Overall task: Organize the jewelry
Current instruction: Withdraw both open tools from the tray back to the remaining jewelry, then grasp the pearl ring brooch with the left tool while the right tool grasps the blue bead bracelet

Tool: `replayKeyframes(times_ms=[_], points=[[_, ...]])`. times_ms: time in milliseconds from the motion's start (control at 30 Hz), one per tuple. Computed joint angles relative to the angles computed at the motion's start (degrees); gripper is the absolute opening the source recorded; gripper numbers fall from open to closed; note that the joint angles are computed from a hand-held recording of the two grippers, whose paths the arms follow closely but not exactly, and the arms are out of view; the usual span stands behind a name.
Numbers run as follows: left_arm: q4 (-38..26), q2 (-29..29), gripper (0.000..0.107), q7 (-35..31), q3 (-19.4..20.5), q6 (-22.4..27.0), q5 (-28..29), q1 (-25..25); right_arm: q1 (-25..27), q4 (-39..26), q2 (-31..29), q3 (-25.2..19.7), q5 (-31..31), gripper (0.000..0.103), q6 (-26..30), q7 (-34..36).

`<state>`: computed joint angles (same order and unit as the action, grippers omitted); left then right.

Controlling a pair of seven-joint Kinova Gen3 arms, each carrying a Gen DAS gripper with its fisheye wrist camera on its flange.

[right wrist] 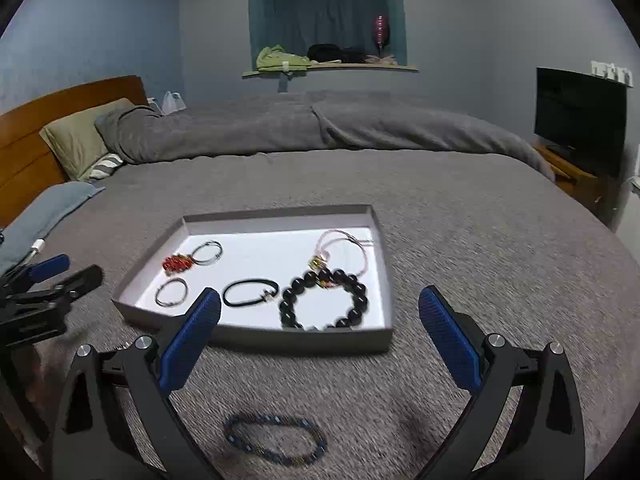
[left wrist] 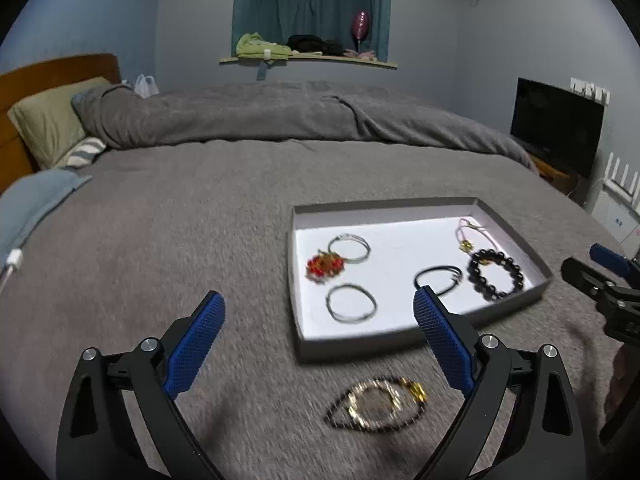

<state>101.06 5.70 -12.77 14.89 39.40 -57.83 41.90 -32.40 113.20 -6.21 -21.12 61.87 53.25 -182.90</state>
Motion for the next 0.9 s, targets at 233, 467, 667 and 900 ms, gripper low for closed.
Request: replayKeyframes(times_ms=[233, 467, 667, 900], points=[[4.35, -1.54, 0.095, 6.48, 2.34, 4.4, -6.36, 2.51, -1.87, 2.49, -1.82, -2.4, -2.07, 0.098, 2.81, -0.49], [8.52, -3.34, 0.095, 8.03, 4.09, 2.6, -5.55, 1.72, -1.75, 5.75, -3.85, -3.92, -3.08, 0.098, 3.34, -3.17], [9.71, -2.31, 0.095, 6.48, 6.12, 2.79, -4.79, 2.56, -0.93, 8.02, -5.87, -5.89, -3.64, 0.098, 4.71, -5.1], [9.58, -1.97, 0.095, 2.68, 4.14, -0.17, -1.52, 2.52, -0.98, 9.99, -7.09, -7.7, -5.44, 0.098, 5.49, -2.74]])
